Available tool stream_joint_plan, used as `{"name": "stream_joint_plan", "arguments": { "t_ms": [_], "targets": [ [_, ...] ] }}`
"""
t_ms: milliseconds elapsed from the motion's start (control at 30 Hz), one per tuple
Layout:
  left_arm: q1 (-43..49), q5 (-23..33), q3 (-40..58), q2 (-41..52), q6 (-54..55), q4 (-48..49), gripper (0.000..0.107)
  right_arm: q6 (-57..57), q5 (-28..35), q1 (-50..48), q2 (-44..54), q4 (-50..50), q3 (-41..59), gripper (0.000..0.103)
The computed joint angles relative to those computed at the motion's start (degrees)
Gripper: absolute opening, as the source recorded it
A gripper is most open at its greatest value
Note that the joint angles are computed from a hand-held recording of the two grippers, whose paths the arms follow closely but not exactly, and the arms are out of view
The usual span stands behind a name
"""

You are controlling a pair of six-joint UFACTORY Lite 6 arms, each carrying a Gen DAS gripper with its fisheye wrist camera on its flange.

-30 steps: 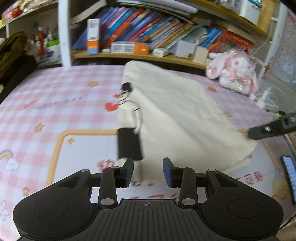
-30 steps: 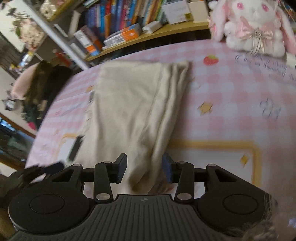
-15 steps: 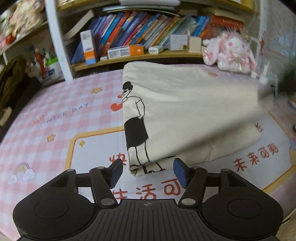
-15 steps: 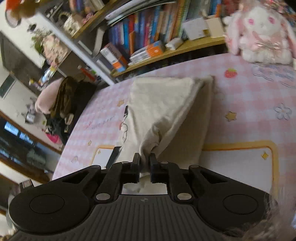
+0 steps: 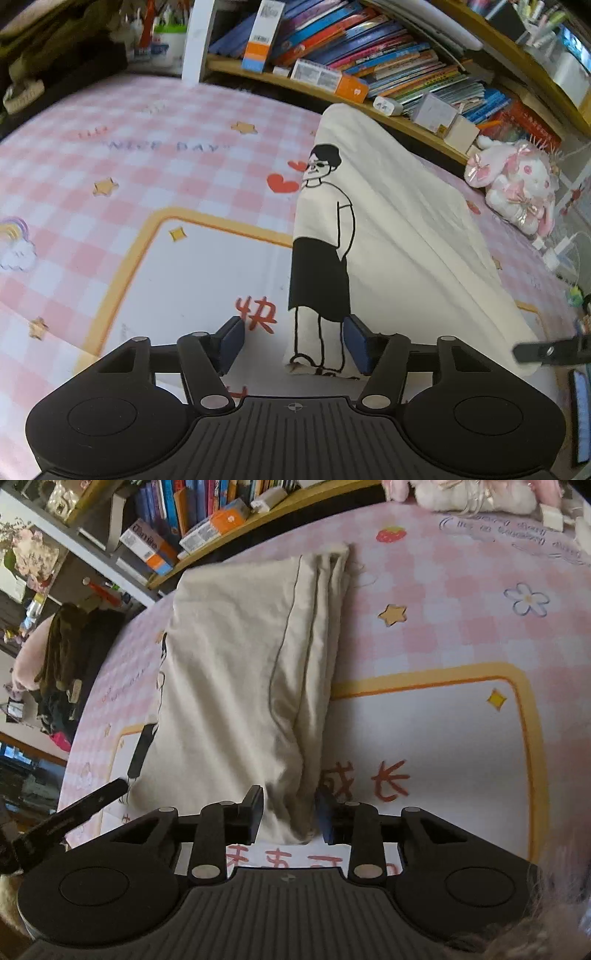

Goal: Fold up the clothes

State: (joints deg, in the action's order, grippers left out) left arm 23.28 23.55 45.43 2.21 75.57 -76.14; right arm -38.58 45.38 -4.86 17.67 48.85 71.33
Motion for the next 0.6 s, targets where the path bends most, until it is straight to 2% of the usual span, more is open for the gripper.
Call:
{"name": "stream_joint_plan", "arguments": {
  "t_ms": [33, 67, 100, 133, 333, 400, 500, 600],
  "targets": [
    [0.39, 0.86, -0.03, 0.3, 1.38, -1.49, 0.039, 0.0, -0.76, 0.52, 0.17, -0.28, -0.32, 0.03],
    [1.11, 2.8, 0.37, 0.94, 0.97, -1.59, 0.031, 0.1, -1.64, 1.06, 0.37, -0.66, -0.6, 0.029],
    [1.99, 5.18, 1.2, 1.96, -0.89, -0.4, 0.012, 0.22, -2.51, 1.6, 0.59, -1.04, -0.88, 0.027],
    [2.88, 7.2, 1.71, 2.63, -2.48, 0.31, 0.005, -0.1, -2.93, 1.71, 0.32, -1.15, -1.3, 0.025],
    [8.02, 15.72, -2.12, -9.96, -6.04, 3.56, 0.004, -2.38, -3.79, 1.37, -1.9, -1.87, -3.64, 0.021],
    [9.38, 16.48, -2.61, -11.17, -9.06, 8.19, 0.004, -3.3, -2.62, 0.84, -2.54, -1.76, -4.36, 0.021],
    [9.15, 13.71, -4.19, -9.62, -12.09, 14.55, 0.005, -5.8, -1.19, 0.46, -4.12, -1.11, -6.33, 0.021],
    [9.91, 13.45, -5.14, -8.29, -10.12, 12.69, 0.007, -7.47, -2.68, 1.65, -6.7, -1.59, -8.9, 0.021]
  ]
}}
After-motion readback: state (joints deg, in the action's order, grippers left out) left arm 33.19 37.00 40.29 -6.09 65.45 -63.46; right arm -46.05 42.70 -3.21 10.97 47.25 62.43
